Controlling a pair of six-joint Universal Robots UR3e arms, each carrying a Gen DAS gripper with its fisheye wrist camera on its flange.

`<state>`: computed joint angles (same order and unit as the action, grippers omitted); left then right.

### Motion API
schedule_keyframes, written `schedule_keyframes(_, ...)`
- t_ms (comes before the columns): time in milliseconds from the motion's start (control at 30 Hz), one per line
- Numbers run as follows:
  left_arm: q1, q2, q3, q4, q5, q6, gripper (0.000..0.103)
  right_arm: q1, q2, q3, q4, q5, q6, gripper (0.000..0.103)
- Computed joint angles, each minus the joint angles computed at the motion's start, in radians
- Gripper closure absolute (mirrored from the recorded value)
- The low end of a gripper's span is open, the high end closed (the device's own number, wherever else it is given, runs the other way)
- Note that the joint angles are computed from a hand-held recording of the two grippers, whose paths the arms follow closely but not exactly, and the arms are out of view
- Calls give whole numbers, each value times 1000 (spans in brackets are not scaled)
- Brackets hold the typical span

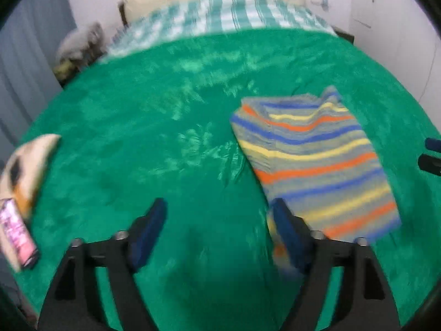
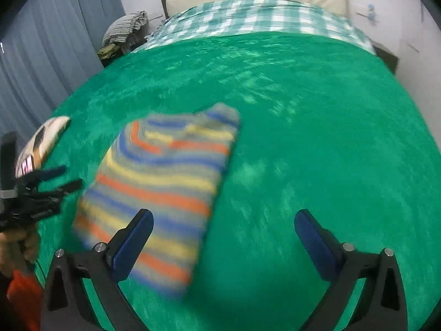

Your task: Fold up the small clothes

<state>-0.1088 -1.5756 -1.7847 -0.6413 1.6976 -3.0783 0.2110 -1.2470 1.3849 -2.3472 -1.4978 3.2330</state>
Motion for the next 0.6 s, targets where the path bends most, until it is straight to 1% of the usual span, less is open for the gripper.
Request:
schedule_keyframes(33, -24, 55, -35, 12, 32, -16, 1, 17, -57, 51, 4, -32, 1, 2)
schedule_keyframes(67, -62, 127, -68, 16, 68, -43, 0, 33, -103, 90, 5, -58, 2, 2)
schedule_keyframes(100, -81, 157, -59, -9, 78, -55, 0, 70, -173, 137, 14, -101, 11, 1)
schedule_keyframes(133, -109, 183, -38, -61, 102, -84, 0, 100, -217, 157, 26, -123, 25, 1)
schedule_keyframes(167, -141, 200, 2, -144, 136, -126, 0, 122, -236, 144, 50, -134, 40, 1)
schedule_keyframes(233, -215, 225, 73, -308, 229, -219, 0, 187, -335, 168, 97, -171, 86, 1)
schedule_keyframes(300, -303, 237, 110, -387, 332, -289, 0, 249, -370, 148, 138, -216, 124, 1)
schedule_keyframes(333, -339, 254, 115, -423, 362, -315, 0, 288, -388, 131, 171, -251, 152, 1)
schedule_keyframes(400, -389, 295, 144, -535, 368, -368, 0, 362, -397, 98, 223, -311, 207, 1)
schedule_keyframes(433, -403, 314, 173, -611, 349, -390, 0, 403, -406, 82, 258, -339, 235, 0)
schedule_keyframes(533, -457, 350, 203, -722, 354, -455, 0, 502, -407, 40, 328, -416, 307, 1)
schedule_keyframes(600, -483, 364, 222, -771, 353, -481, 0, 552, -404, 9, 384, -457, 356, 1)
